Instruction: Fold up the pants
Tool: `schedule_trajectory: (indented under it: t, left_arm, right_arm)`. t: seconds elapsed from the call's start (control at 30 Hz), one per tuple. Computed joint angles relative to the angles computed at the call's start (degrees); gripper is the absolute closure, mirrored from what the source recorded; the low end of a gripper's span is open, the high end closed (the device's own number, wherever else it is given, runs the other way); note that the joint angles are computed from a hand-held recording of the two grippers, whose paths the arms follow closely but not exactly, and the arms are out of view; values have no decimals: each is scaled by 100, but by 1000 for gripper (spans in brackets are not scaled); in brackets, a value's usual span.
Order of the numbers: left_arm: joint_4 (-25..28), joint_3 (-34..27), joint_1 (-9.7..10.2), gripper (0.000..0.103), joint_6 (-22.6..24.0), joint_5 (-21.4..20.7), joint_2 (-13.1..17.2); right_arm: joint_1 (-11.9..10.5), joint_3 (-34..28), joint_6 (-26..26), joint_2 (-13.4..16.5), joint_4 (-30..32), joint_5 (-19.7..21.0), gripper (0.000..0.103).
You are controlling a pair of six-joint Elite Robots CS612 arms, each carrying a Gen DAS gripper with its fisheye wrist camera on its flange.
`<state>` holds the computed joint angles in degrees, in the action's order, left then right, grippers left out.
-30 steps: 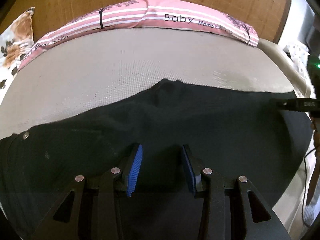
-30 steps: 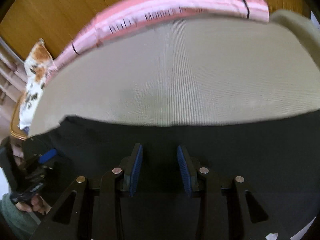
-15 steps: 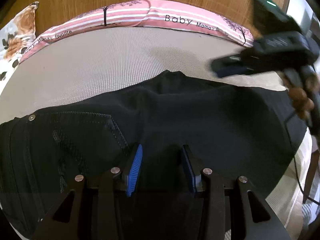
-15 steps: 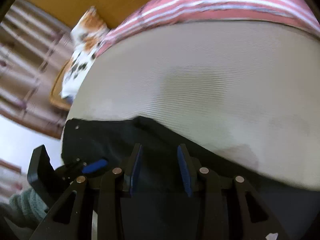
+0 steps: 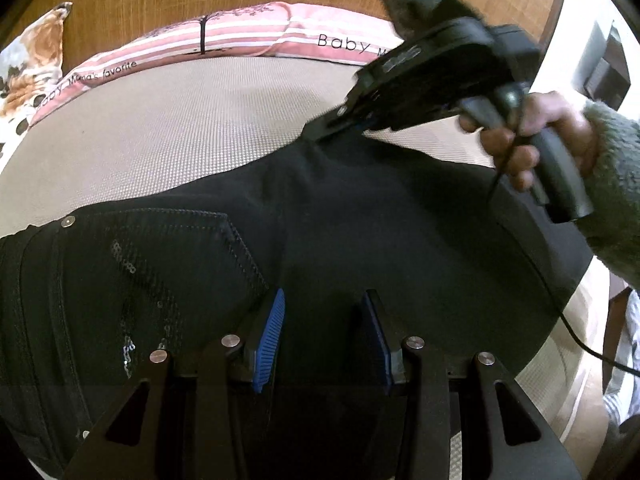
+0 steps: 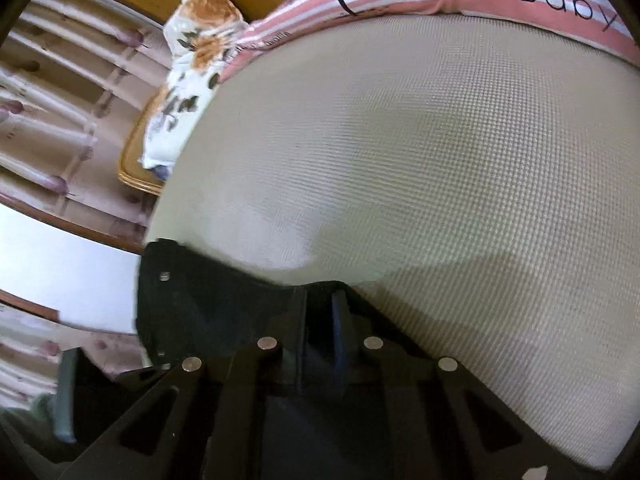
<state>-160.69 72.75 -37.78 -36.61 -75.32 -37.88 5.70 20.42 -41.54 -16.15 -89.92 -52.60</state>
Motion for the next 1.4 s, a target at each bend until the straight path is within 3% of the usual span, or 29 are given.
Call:
schedule_trajectory:
  t: [0.1, 0.17, 0.2, 0.23, 0.3, 0.43, 0.63, 0.77, 0.97, 1.03, 1.17, 1.4]
  left_arm:
    - [25, -11, -17, 61, 77, 95, 12]
    - [44, -11, -37, 61, 99, 140, 13]
    - [77, -27, -31, 61, 97, 114, 14]
    - [99, -20, -26, 60, 67, 78, 0]
    - [150, -36, 3, 60, -72, -44, -21]
    - [-82, -34, -2, 60, -52, 197, -91]
    - [97, -673, 80, 57, 383, 126, 192]
    - [503, -1290, 185, 57, 321, -141, 530]
    - [1020, -1828, 236, 57, 244, 77, 851]
    - [1172, -1913, 208, 57, 332, 261, 884]
    - [1519, -2137, 161, 57, 338, 598, 980]
    - [1422, -1876, 107, 57, -40, 513, 780]
  right_arm:
    - [14, -204, 180, 148, -22, 93, 94]
    - [20, -89, 276, 89, -200, 53, 94]
    - [16, 29, 330, 24, -335, 68, 89]
    - [12, 172, 441, -62, -530, 49, 77]
    - [-21, 708, 732, -350, -1276, -8, 66]
    - [-180, 1912, 871, -1038, -2619, -41, 66]
    - [-485, 3204, 1081, -1714, -3694, -472, 66]
    - [-659, 3597, 1367, -1840, -3904, -715, 66]
    - [-715, 3613, 1884, -1660, -4254, -1289, 67]
    - [-763, 3582, 2107, -1589, -4426, -1068, 72]
    - [-817, 3490, 2438, -1563, -4346, -791, 69]
    - [-1175, 4305, 2832, -2132, -5064, -370, 69]
